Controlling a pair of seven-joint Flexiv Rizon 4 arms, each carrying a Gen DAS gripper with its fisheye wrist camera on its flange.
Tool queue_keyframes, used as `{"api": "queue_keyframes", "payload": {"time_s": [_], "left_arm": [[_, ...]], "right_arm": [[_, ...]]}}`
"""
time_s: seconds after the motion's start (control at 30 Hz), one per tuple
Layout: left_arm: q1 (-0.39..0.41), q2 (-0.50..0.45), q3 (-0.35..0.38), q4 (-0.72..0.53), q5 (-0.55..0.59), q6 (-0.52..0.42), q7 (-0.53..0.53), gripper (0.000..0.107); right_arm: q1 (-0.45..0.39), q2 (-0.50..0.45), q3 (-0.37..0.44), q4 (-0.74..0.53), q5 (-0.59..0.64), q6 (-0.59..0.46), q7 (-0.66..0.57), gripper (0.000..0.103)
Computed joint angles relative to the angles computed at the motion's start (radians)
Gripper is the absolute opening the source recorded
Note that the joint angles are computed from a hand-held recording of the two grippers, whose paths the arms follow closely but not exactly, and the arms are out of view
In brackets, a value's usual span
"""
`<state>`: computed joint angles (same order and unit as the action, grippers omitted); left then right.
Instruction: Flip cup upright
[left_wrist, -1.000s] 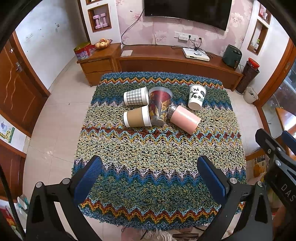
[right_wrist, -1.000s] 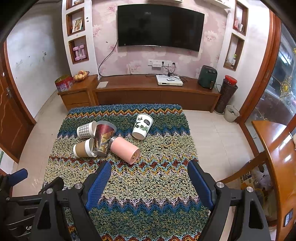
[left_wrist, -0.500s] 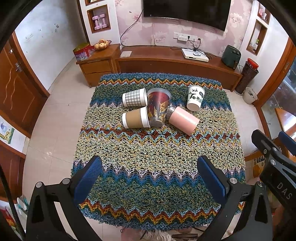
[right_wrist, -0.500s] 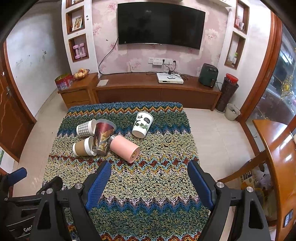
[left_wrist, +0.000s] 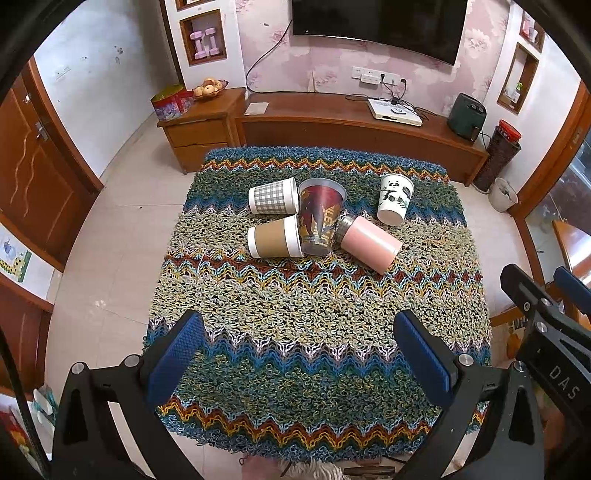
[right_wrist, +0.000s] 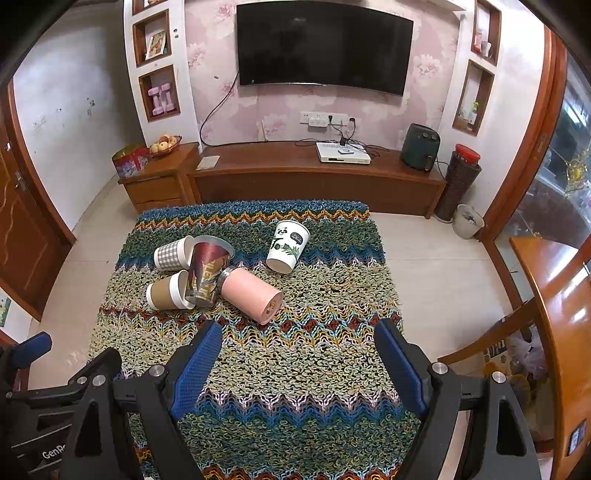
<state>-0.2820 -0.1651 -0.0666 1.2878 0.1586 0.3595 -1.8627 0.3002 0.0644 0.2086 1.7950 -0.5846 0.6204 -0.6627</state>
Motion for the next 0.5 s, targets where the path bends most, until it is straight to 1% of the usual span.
{"api": "queue_keyframes", "payload": {"time_s": [0.17, 0.5], "left_arm": [[-0.001, -0.007, 0.001, -0.005, 0.008, 0.007, -0.010, 0.102], [-0.007, -0.020, 0.009, -0.005, 0.050, 0.046, -0.046, 0.102]], "right_arm": [[-0.004, -0.003, -0.006, -0.003, 0.024, 0.008, -0.020, 0.085], [-0.017, -0.046, -0.030, -0.028, 0.077, 0.019, -0.060, 0.085]]}}
